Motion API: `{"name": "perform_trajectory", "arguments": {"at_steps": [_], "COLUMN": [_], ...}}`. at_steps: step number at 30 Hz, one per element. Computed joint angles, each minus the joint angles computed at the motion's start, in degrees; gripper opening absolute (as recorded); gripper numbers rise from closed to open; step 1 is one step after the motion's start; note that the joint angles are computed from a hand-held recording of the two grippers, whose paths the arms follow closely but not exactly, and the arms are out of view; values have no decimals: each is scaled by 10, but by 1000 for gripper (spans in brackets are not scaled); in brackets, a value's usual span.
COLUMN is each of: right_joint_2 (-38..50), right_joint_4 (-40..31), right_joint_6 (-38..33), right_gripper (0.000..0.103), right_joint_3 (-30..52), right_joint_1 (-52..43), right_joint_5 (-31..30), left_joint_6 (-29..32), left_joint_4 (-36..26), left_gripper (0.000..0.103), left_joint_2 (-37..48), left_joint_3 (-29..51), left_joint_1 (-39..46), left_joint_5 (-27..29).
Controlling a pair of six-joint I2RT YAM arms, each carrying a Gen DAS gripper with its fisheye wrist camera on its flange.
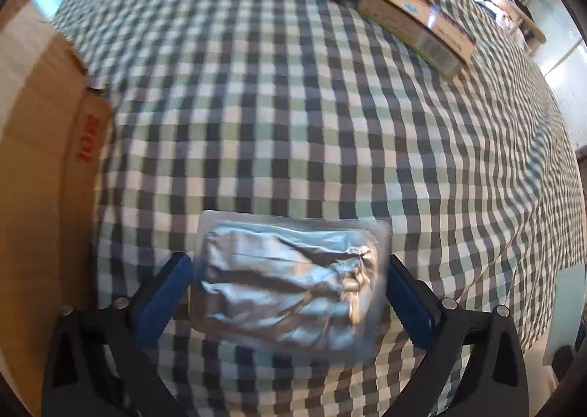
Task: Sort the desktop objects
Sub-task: 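Carry the blister pack and tape roll over the cardboard box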
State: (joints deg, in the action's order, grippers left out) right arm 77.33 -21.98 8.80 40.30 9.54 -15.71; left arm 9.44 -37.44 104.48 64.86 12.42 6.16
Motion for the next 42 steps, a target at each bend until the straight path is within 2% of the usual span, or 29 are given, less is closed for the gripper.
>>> {"name": "perform_trajectory", "arguments": {"at_steps": [4, 7, 8, 11, 15, 20, 23, 25, 26, 29, 30, 36, 38, 42], "right_joint_2": [19, 18, 18, 9, -14, -62, -99, -126, -139, -165, -170, -141, -106, -15], "right_joint_4": [4, -1, -1, -2, -10, -42, -70, -92, -104, -139, -147, -159, -154, -129], "right_joint_6": [-3, -6, -6, -1, 3, 7, 12, 17, 19, 31, 36, 74, 79, 88], "right_gripper": [83, 83, 83, 83, 83, 83, 83, 83, 83, 83, 83, 83, 83, 83], "right_joint_3": [5, 7, 7, 6, 7, 19, 36, 51, 60, 94, 105, 194, 234, 314], "right_joint_1": [2, 6, 7, 8, 17, 34, 45, 59, 68, 103, 118, 242, 289, 360], "right_joint_5": [0, 4, 5, 6, 12, 25, 32, 42, 48, 66, 76, 136, 150, 154], "left_joint_6": [15, 18, 22, 34, 32, 41, 33, 33, 15, 21, 11, 68, 110, 142], "left_joint_4": [19, 11, 9, -4, -21, -76, -108, -159, -140, -186, -182, -235, -244, -250], "left_gripper": [103, 103, 98, 97, 97, 97, 97, 97, 97, 97, 97, 97, 98, 98], "left_joint_2": [-11, -7, -12, -34, -96, -245, -299, -346, -338, -344, -345, -332, -327, -278], "left_joint_3": [-20, -15, -18, -25, -53, -76, -52, -28, -21, 42, 45, 134, 148, 174], "left_joint_1": [-10, 0, 1, 8, 26, 40, 41, 66, 48, 83, 76, 207, 272, 365], "left_joint_5": [-18, -8, -9, 0, 18, 54, 56, 66, 71, 60, 53, 98, 124, 153]}}
